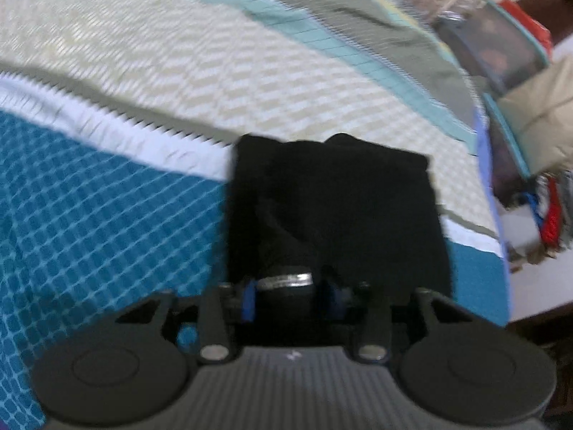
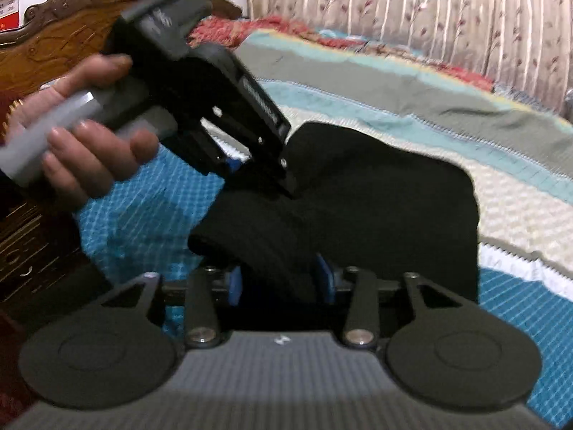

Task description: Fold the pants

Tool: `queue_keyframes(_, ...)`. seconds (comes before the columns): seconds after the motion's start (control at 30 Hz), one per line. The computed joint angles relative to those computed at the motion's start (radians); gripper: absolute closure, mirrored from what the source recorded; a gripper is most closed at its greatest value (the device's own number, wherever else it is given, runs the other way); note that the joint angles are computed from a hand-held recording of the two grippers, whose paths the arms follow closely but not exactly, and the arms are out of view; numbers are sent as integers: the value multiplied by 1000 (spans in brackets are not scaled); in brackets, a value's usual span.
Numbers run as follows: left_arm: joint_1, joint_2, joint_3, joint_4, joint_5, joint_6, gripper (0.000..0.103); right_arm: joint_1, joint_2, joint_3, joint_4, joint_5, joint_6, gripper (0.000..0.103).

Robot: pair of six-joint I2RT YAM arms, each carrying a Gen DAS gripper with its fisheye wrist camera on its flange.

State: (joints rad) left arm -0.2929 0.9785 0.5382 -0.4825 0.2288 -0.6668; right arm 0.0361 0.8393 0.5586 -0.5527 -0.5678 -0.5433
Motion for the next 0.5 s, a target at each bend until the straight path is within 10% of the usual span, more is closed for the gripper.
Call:
queue_keyframes(0.33, -50, -50, -16, -5, -115, 16, 42, -187, 205, 192, -233, -358, 67, 52)
queue_keyframes(0.5, -215, 25, 42, -61, -345, 2, 39, -43, 249, 126, -133, -141, 195, 57)
